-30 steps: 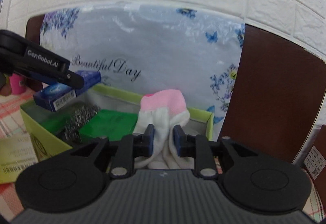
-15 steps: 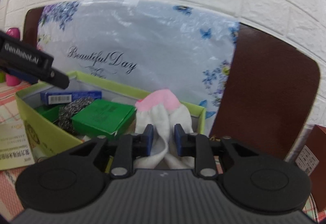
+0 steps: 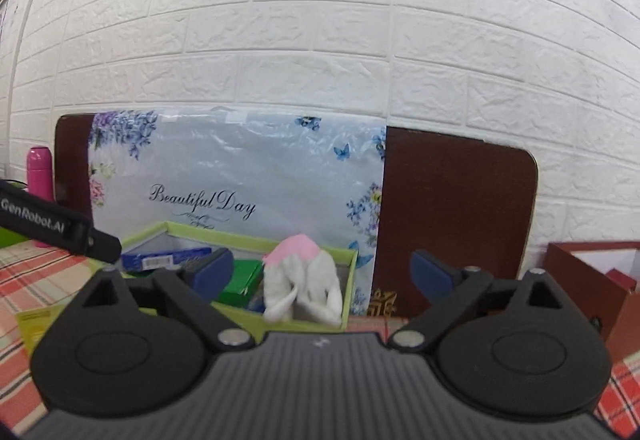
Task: Organize objects
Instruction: 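Carry the blue box and white glove into the lime-green box and open both tools, then grasp the yellow medicine box with the left tool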
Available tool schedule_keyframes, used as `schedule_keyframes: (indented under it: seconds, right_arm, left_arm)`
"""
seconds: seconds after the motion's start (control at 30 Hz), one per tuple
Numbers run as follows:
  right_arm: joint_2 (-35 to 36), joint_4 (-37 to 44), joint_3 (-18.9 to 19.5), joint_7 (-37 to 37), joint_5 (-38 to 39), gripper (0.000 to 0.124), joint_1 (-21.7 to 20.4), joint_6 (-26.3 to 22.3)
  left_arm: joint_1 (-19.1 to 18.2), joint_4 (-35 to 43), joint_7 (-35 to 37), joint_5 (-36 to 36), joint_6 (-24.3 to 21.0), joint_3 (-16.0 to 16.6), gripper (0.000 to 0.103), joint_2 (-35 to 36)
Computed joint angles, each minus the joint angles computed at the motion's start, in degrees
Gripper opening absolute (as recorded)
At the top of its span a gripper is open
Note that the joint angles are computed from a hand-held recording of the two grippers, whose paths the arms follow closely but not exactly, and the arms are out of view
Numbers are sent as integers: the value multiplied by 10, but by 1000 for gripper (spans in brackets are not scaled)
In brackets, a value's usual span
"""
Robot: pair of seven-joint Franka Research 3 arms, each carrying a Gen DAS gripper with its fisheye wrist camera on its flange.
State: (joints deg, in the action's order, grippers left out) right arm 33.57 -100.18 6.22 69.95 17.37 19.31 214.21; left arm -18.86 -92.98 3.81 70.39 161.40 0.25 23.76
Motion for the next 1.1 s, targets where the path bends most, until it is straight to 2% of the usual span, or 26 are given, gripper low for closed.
schedule_keyframes:
  seconds: [0.27,0.37,0.57,0.77,0.87,0.93,1.1]
  right_arm:
    - [-70,-139,18,41,8,100,-2,-18]
    - [-81,-162,16,54,10,100,2,-32]
    - [-92,-184,9,63,17,100,13,-38]
    - [-95,-188,7,67,15,101,15,-40]
    - [-97,-194,10,69,7,101,13,-37]
    - [-97,-197,12,73,0,101,10,-44]
    - [-92,-189,11,72,-4,101,13,-66]
  left_arm:
    - [7,-81,28,-57,-22,-28,91,-28]
    - [4,-92,42,-78,-45,-32,91,-32]
    - [6,-103,41,-87,-54,-34,91,-40]
    - [8,-119,33,-76,-47,-34,91,-50]
    - [14,-142,-12,-32,-23,-22,91,-64]
    - [27,-150,-24,-30,-15,-22,91,-69]
    - [50,-127,-74,19,1,-8,91,-57]
